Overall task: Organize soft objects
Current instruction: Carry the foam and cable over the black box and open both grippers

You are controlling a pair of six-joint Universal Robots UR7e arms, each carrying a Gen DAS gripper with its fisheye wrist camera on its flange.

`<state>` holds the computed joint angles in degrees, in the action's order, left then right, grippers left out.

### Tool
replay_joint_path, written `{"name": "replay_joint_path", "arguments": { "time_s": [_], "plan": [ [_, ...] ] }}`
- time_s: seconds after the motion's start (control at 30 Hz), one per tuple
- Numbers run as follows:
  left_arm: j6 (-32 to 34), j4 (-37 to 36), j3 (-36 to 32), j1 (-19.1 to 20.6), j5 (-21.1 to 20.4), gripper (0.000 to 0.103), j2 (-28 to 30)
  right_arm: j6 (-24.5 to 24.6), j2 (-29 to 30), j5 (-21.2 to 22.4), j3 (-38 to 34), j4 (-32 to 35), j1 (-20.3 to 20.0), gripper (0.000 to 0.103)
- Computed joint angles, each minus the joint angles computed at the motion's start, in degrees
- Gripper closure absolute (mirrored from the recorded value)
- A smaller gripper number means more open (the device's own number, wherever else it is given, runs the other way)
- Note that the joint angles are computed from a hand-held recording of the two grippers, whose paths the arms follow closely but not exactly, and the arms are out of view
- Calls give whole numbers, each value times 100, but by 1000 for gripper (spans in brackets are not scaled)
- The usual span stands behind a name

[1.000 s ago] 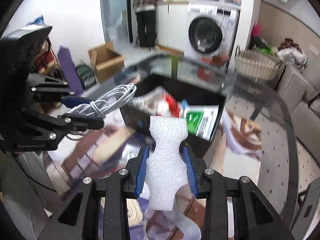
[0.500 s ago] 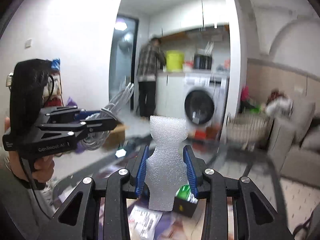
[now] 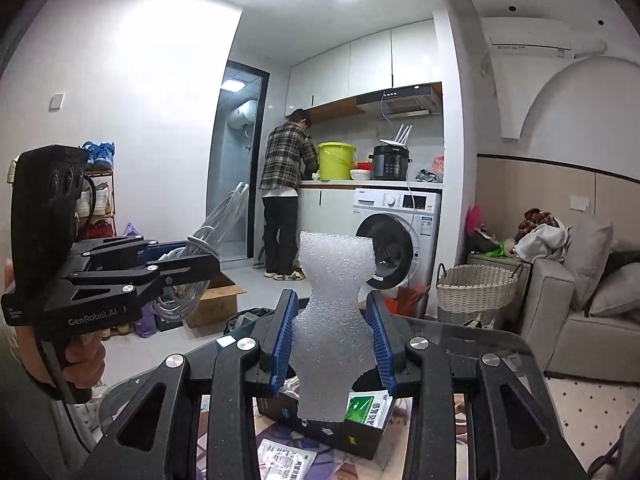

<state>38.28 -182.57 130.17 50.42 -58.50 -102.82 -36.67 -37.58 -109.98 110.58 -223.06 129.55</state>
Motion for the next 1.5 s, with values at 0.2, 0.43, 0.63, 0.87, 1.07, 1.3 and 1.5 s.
{"name": "replay_joint_path", "arguments": {
  "time_s": [0.2, 0.43, 0.63, 0.87, 1.07, 1.3, 1.5],
  "plan": [
    [-151, 95, -39, 36, -107, 78, -40, -29, 25, 59, 44, -105, -66, 67],
    [-187, 138, -121, 108, -178, 78, 17, -34, 52, 65, 9, -116, -74, 67],
    [-359, 86, -486, 248, -198, 78, 487, -36, 80, 43, -107, -45, -89, 67],
    [-677, -11, -1189, 620, -482, 78, 1294, 58, 454, -88, -894, 306, -126, 67],
    [-950, -75, -1569, 852, -519, 78, 1721, 138, 827, -179, -1603, 512, -202, 67],
    [-1138, 110, -1585, 890, -498, 78, 1708, 214, 1029, -312, -1940, 803, -228, 67],
    [-1266, 392, -1707, 898, -354, 78, 1781, 266, 1072, -387, -2036, 933, -229, 67]
  ]
}}
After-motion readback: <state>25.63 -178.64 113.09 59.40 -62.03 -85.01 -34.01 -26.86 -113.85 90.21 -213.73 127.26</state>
